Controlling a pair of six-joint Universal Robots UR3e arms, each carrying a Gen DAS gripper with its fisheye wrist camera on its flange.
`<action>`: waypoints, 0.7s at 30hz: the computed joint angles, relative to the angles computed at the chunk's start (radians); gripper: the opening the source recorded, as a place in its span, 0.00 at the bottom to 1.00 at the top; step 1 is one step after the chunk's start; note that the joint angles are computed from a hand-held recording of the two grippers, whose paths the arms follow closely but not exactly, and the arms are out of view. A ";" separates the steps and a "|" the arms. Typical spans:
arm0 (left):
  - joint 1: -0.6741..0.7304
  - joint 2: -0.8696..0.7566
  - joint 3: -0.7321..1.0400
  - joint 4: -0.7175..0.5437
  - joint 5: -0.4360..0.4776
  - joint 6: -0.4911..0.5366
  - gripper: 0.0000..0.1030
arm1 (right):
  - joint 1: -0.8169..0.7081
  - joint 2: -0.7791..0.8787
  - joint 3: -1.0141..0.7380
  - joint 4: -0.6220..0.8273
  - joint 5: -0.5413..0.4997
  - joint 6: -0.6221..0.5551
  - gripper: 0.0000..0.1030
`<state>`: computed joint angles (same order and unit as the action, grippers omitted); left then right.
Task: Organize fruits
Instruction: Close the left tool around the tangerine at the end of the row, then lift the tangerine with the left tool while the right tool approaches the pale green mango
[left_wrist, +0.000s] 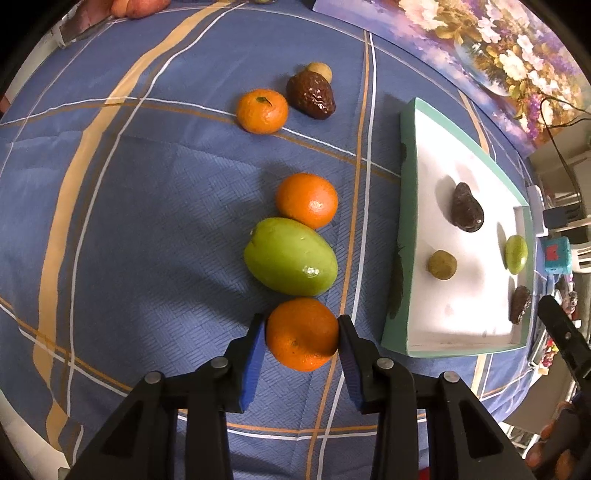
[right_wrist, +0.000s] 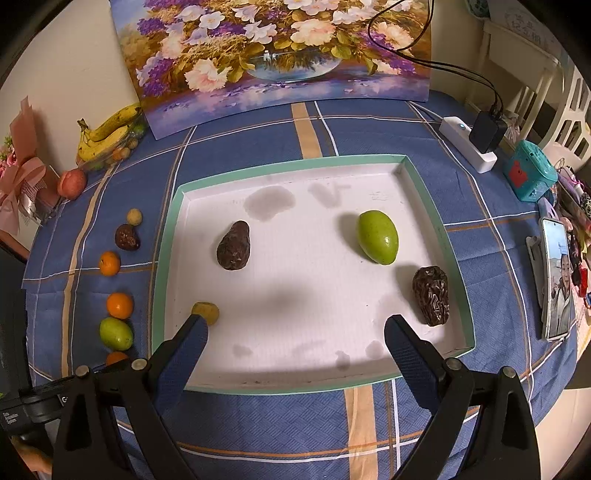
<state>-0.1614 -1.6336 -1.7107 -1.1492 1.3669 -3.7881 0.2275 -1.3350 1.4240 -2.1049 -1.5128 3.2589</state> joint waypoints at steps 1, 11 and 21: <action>0.013 0.010 -0.014 0.011 -0.011 0.001 0.39 | 0.000 0.000 0.000 0.001 0.001 -0.001 0.94; 0.148 0.217 -0.196 0.093 -0.041 -0.040 0.39 | 0.012 0.014 -0.014 0.009 0.005 0.004 0.94; 0.283 0.425 -0.304 0.086 0.077 -0.045 0.39 | 0.089 0.072 -0.082 0.018 -0.001 0.032 0.94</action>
